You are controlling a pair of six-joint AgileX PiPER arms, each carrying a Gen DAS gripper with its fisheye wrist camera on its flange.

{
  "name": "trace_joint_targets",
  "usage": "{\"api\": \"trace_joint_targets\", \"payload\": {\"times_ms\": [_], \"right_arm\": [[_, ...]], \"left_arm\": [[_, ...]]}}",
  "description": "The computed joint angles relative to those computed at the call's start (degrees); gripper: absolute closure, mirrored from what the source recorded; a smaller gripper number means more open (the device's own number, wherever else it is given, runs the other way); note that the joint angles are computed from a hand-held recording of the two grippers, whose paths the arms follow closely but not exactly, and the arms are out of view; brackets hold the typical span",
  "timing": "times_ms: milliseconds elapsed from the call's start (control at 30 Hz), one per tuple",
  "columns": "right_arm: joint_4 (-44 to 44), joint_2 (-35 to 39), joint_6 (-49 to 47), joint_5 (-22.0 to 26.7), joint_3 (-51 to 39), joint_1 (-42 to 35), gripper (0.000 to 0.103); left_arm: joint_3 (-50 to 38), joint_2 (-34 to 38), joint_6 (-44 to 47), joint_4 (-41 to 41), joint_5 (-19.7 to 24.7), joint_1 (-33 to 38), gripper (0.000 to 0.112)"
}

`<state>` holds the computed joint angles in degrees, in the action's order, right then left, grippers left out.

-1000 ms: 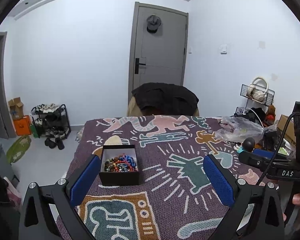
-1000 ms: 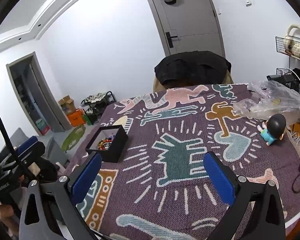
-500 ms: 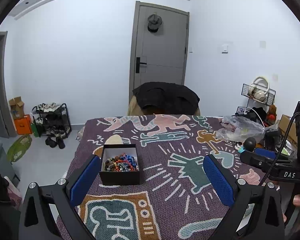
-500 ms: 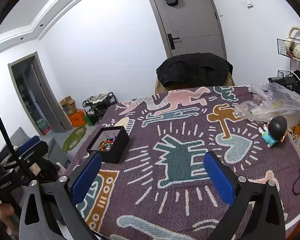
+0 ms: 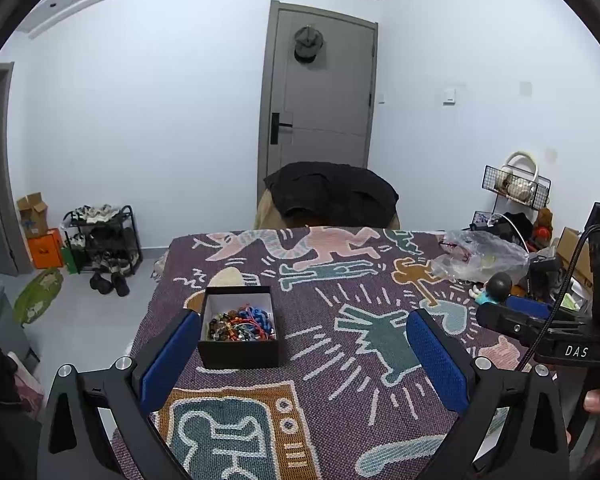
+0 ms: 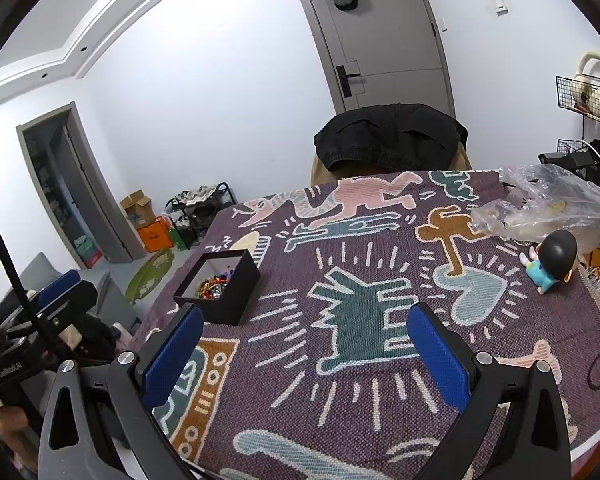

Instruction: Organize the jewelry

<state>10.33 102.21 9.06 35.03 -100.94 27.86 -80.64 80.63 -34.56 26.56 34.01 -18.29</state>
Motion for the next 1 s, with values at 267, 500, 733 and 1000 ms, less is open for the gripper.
{"api": "trace_joint_targets", "payload": {"times_ms": [267,500,733,1000], "right_arm": [[-0.2,0.1,0.3,0.1,-0.1,0.1,0.001],[-0.2,0.1,0.4,0.2,-0.1,0.1,0.001],[-0.2,0.4,0.5,0.5,-0.6,0.1,0.001],[-0.1,0.4,0.4,0.6,-0.6,0.0,0.001]], "left_arm": [[0.5,-0.2,-1.4,1.7,-0.2,-0.7,0.010],[0.7,-0.3,-1.7,2.0,-0.1,-0.9,0.010],[0.8,-0.4,-1.6,1.9,-0.2,-0.9,0.010],[0.8,-0.4,-0.4,0.5,-0.1,-0.5,0.010]]}}
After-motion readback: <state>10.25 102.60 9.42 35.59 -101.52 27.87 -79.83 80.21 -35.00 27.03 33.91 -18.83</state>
